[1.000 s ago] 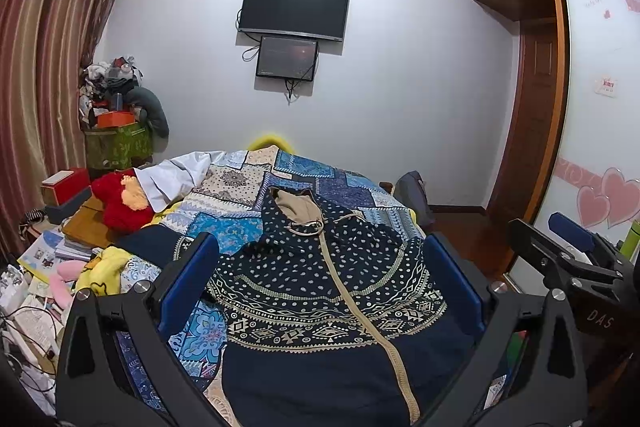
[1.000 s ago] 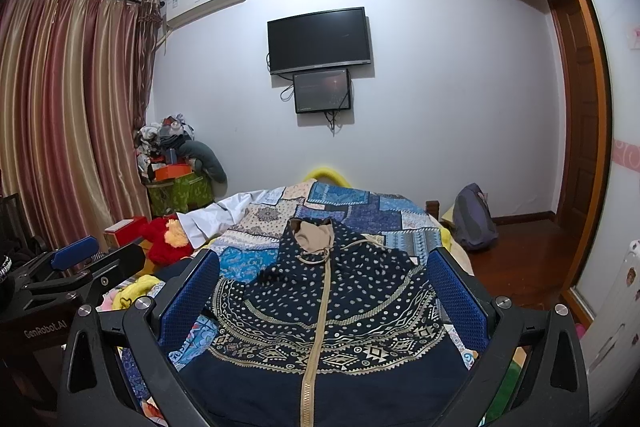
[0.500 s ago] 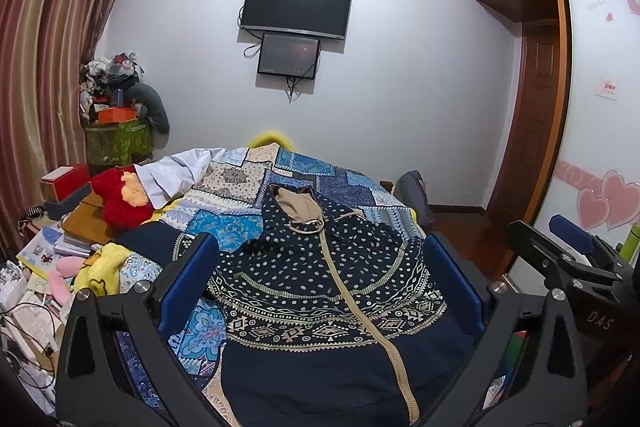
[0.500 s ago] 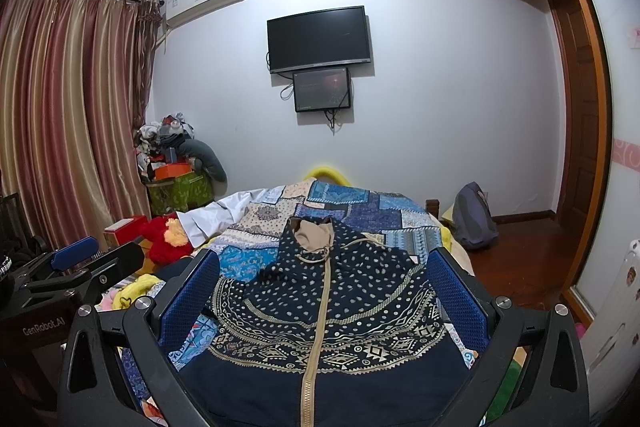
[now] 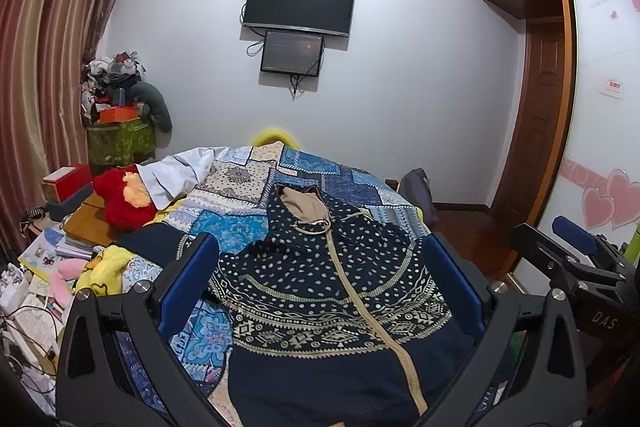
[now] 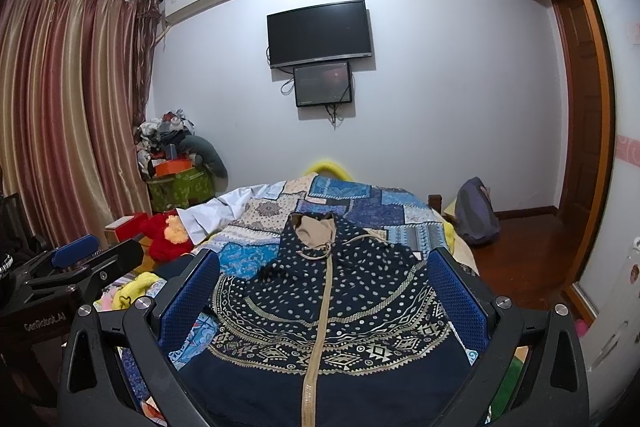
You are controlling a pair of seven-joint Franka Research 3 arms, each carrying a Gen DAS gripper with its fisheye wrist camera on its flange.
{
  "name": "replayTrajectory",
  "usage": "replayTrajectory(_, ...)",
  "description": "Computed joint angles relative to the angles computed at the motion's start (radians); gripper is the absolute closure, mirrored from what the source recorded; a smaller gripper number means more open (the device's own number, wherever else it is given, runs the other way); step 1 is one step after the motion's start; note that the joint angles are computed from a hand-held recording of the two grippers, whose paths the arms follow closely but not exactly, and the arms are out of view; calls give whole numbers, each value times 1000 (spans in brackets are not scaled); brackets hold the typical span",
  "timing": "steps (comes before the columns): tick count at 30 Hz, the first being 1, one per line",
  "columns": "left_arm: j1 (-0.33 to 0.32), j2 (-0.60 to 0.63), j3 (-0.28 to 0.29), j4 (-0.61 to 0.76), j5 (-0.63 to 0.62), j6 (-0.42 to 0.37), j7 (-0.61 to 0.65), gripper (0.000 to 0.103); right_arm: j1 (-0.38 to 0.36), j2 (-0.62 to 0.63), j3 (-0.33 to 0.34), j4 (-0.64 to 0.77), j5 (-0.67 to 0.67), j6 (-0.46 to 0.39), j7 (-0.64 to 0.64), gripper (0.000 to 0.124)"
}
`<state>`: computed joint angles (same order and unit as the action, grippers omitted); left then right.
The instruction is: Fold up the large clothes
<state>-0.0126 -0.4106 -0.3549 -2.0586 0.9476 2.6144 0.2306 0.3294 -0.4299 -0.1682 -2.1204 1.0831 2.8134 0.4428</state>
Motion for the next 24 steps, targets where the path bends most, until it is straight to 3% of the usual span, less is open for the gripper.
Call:
replayTrajectory(6,22,36,60,33,-49,-14,81,0,2,109,-2,107,33,-42,-38,21)
replayTrajectory(12,56,113,126,93,-91,-75,181,0,-61,287,51,296,7,-106,-24,21)
replayTrajectory(17,79,212,197,153,-156,-101,305,0,-126,491,116,519,-163,-166,123,21)
replayTrajectory(21,108,273,258,146,-215,-1,358,0,-142,671,143,719,-362,-222,313,21)
replayTrajectory(24,125,345,290,177,-324,-18,426,0,-131,806,144,862,-507,-255,437,21)
